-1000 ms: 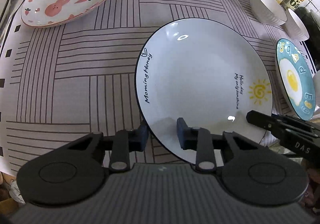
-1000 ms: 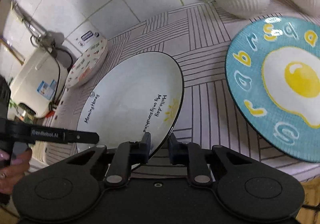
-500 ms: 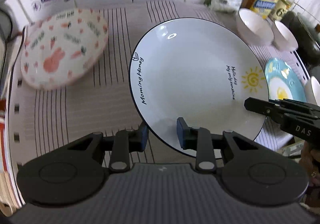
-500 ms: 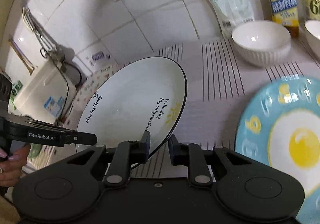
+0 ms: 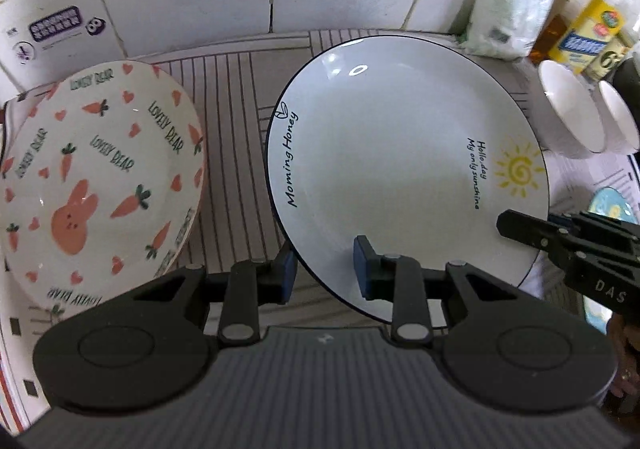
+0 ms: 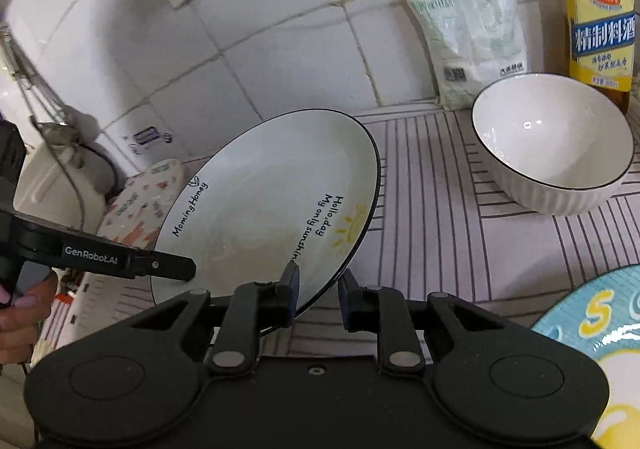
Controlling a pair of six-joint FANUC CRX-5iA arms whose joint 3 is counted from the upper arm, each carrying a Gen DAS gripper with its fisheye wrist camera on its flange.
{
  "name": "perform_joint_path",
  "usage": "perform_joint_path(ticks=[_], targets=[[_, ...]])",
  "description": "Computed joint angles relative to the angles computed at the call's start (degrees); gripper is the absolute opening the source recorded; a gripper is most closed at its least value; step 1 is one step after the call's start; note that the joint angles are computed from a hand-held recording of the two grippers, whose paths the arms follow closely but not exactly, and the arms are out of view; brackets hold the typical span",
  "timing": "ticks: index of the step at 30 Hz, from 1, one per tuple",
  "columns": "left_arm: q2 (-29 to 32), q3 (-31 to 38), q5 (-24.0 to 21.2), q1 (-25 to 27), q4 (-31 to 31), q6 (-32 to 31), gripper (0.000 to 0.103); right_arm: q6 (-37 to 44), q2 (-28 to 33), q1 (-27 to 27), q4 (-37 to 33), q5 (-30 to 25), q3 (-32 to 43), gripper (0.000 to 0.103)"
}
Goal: Organize plates and bowls
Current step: 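Lift the white plate with both grippers and lower it beside the rabbit plate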
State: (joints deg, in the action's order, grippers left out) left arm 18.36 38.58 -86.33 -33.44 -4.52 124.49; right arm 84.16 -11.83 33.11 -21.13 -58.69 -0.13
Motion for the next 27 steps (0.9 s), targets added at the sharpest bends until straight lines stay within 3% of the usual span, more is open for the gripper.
perform_joint_path(ticks=[4, 9, 11, 14, 21, 27], targets=[[1.78, 1.25, -0.82, -0.19, -0.72, 0.51, 0.029, -2.31, 1.73, 1.47, 2.53, -0.39, 0.07, 0.025], [3.72, 5.04, -3.68, -1.72, -2.93, 1.37, 0.031, -5.84, 1.68, 2.59, 4.52, -0.4, -0.17, 0.029], [4.89, 7.66, -6.27, -2.44, -4.06, 1.55, 0.034, -6.98, 1.43, 4.73, 8.3, -1.08, -0.15, 0.031], [5.37, 10.08, -8.69, -3.45, -5.86, 1.87, 0.042, -7.18, -0.65, 7.76, 13.53, -1.12, -1.49, 0.037], [4.47, 14.58, -13.07, -5.65, -8.46, 4.3, 0.048, -9.2, -8.18, 9.16, 17.78, -1.43, -3.71, 0.049], [7.81, 25.87, -18.52, -9.59, -11.65, 1.2, 0.057, -6.62, -14.28, 10.25, 23.06, -4.14, -3.73, 0.055]])
